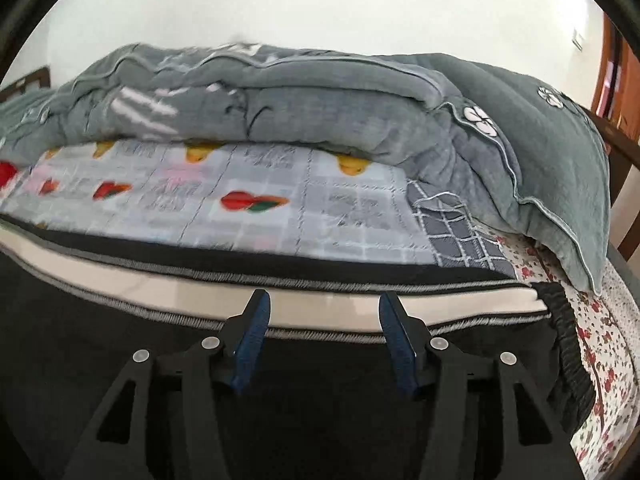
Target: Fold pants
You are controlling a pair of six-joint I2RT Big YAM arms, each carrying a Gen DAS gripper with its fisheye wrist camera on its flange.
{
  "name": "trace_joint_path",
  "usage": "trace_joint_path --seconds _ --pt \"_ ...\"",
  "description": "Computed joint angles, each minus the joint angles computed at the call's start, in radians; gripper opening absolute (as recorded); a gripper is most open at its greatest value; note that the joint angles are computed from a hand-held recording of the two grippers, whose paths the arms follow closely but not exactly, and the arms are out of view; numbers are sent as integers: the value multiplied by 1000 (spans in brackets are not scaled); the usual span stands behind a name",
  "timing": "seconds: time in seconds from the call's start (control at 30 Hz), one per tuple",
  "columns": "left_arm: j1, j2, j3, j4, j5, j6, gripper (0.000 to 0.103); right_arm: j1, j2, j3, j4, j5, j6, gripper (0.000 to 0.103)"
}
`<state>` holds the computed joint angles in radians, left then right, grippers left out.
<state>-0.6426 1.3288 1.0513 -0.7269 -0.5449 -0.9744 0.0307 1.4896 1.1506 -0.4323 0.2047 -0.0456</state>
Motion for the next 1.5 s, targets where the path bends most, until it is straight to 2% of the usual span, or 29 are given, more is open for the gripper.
trace_joint_path --seconds 0.13,0.23,0.3,0.37,0.47,0.53,0.63,0.67,0.73,0.9,1.07,1.23,1.4,1.5 --pt "21 -5 -54 71 50 -7 63 3 -21 -22 -52 -21 44 56" --pt "55 -5 -99 184 74 1 63 -3 -66 -69 -52 -50 54 56" --pt "79 4 -101 231 72 23 61 -4 -95 -96 -57 -30 40 56" --pt "118 31 -88 266 110 45 59 -7 -127 -121 -73 -10 28 56" --pt "158 64 -61 268 113 37 41 -18 -186 -173 -65 6 19 56" --pt "184 65 -57 276 144 18 36 -32 -220 -201 -70 4 15 56" --pt "207 53 -60 282 192 -12 23 -53 -258 -233 -69 -1 18 56" --pt "208 55 -49 266 197 -5 18 -64 -272 -245 -68 -9 22 56" --pt "190 56 -21 227 154 4 13 -85 -291 -263 -63 -27 33 56" --pt "78 104 144 72 -64 72 11 -125 -320 -285 -58 -76 47 56" --pt "-39 194 330 35 -124 169 10 -156 -374 -318 -39 -81 8 56" --pt "-149 362 567 -27 -128 240 10 -230 -431 -351 -29 -142 -21 56" --pt "-254 614 880 -159 -156 333 10 -296 -460 -381 -25 -203 -64 56" --pt "-293 720 1006 -193 -85 346 10 -328 -473 -394 -33 -234 -66 56"
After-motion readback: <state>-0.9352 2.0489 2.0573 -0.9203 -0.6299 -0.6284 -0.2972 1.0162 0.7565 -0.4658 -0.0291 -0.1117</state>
